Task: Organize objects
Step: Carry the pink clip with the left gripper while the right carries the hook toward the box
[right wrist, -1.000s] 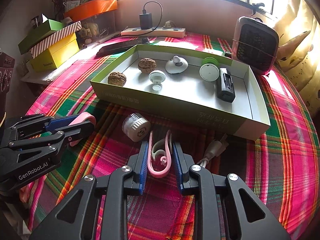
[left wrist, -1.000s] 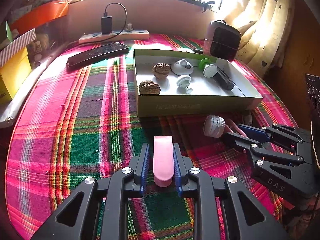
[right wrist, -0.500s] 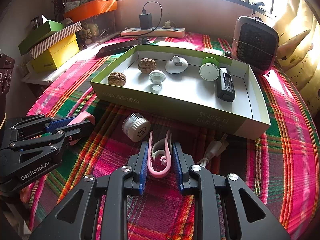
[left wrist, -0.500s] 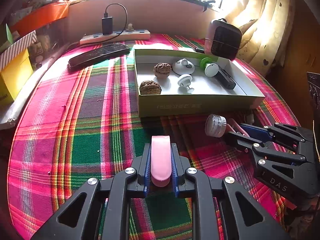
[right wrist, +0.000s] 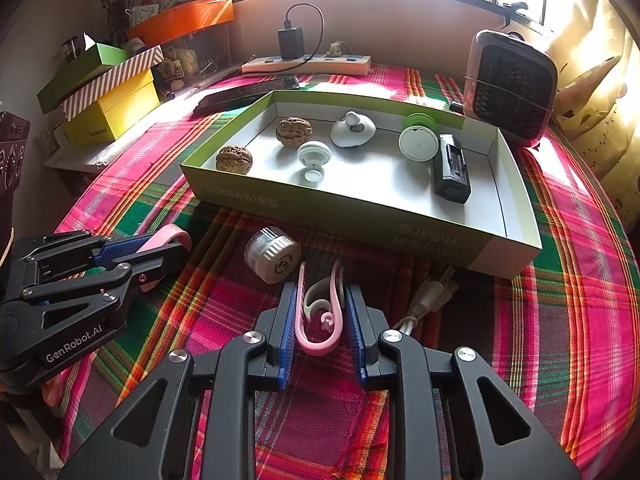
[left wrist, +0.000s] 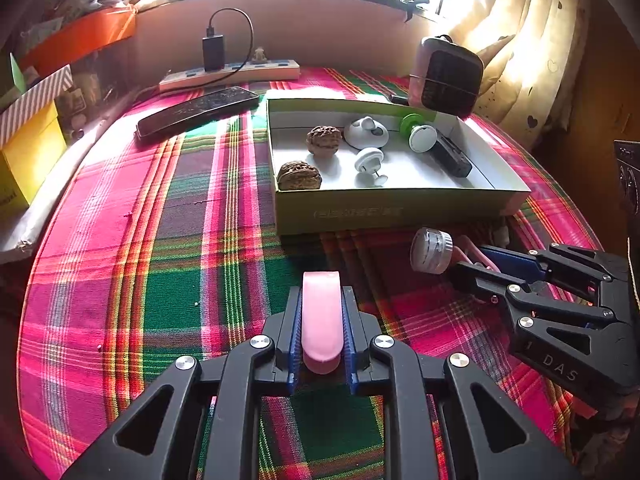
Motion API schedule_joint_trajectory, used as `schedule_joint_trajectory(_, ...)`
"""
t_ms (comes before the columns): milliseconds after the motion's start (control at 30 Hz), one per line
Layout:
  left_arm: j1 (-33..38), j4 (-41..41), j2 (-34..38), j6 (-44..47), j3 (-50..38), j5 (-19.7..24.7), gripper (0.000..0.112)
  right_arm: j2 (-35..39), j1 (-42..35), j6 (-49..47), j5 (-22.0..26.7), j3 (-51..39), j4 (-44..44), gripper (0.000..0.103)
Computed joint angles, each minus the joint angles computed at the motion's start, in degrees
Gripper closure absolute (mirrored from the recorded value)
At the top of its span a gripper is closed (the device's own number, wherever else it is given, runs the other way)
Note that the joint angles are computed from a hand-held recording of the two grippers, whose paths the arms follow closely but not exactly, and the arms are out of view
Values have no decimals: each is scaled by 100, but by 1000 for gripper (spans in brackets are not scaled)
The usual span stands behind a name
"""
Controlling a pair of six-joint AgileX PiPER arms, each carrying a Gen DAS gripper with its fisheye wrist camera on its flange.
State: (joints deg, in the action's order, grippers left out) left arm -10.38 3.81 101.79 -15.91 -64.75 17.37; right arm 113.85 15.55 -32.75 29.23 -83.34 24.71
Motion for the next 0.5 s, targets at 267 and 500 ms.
schedule_joint_trajectory(267,-7,-115,25,134,-51,38,96,29,-85,-192,105,-44,297,79)
schedule_joint_trajectory(500,-26,-56,48,75,-124,103,96,42,-112,-271,159,-65,391,79)
